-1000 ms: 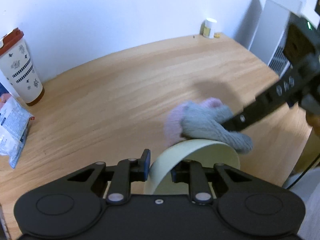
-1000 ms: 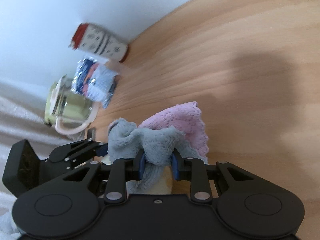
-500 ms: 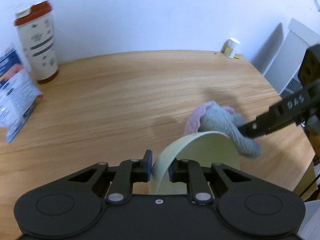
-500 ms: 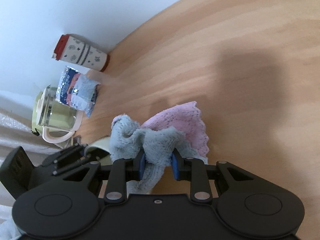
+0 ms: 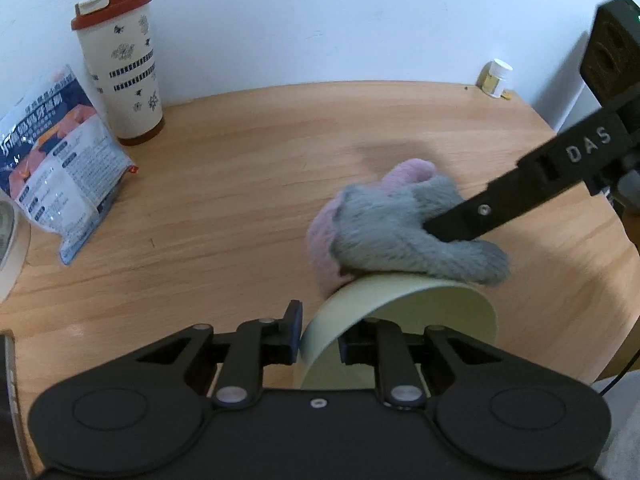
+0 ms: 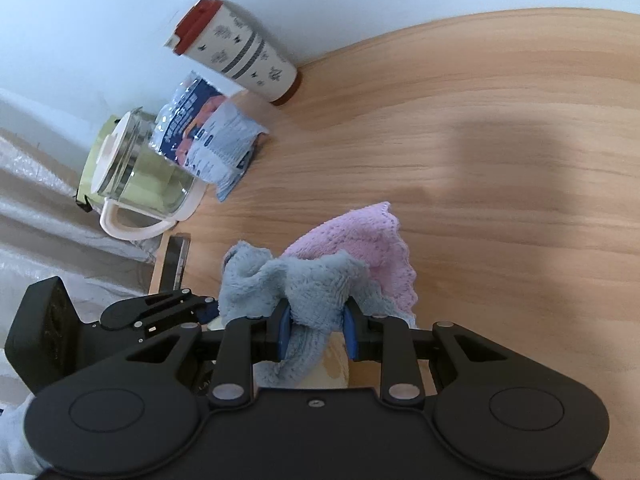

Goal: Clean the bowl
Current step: 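Keep wiping the bowl's outer wall with the cloth in the right tool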

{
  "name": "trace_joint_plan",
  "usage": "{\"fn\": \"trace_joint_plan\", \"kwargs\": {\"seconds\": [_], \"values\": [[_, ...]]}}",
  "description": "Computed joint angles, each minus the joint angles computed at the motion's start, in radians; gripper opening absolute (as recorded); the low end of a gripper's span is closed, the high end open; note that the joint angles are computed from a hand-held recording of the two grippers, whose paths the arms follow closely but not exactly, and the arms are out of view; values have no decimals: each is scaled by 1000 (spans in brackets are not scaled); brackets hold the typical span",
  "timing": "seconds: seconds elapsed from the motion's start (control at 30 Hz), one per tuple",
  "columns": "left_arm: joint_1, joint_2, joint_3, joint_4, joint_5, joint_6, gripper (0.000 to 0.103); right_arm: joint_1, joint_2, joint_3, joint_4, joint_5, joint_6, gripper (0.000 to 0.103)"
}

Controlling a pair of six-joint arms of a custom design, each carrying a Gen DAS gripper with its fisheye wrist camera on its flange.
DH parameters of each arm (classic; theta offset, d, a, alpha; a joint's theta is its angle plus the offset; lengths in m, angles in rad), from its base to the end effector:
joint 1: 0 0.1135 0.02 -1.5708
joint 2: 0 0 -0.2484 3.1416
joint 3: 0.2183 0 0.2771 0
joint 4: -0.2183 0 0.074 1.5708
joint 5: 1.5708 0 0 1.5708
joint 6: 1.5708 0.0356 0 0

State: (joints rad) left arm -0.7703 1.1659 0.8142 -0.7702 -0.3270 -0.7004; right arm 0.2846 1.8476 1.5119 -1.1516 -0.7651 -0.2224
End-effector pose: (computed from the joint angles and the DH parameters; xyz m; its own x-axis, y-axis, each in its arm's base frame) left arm 0.1827 -0.1614 0.2079 -0.8549 -0.0209 -0.5183 0.0110 0.9982 -0.0585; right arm 0.3495 0.1279 0.2207 -0.8760 -0.4220 -0.2336 -0.4626 0.5977 0.6548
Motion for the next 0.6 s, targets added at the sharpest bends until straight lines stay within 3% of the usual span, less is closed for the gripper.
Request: {"fn": "trace_joint_plan", "kwargs": {"seconds": [0.17,0.33,0.47,0.6], "values": [[-18,64,91,-54,-15,191,34,27,-20,-19,24,2,8,31],[-20,89,106,-49,-24,335,26,41,-43,-54,67,-3,47,31],[-5,64,77,-25,-9,395,19,31,-57,-77,79,-12,55,31],[23,29,38,-4,5,358,18,10,-81,-119,99,-19,75,31]]}}
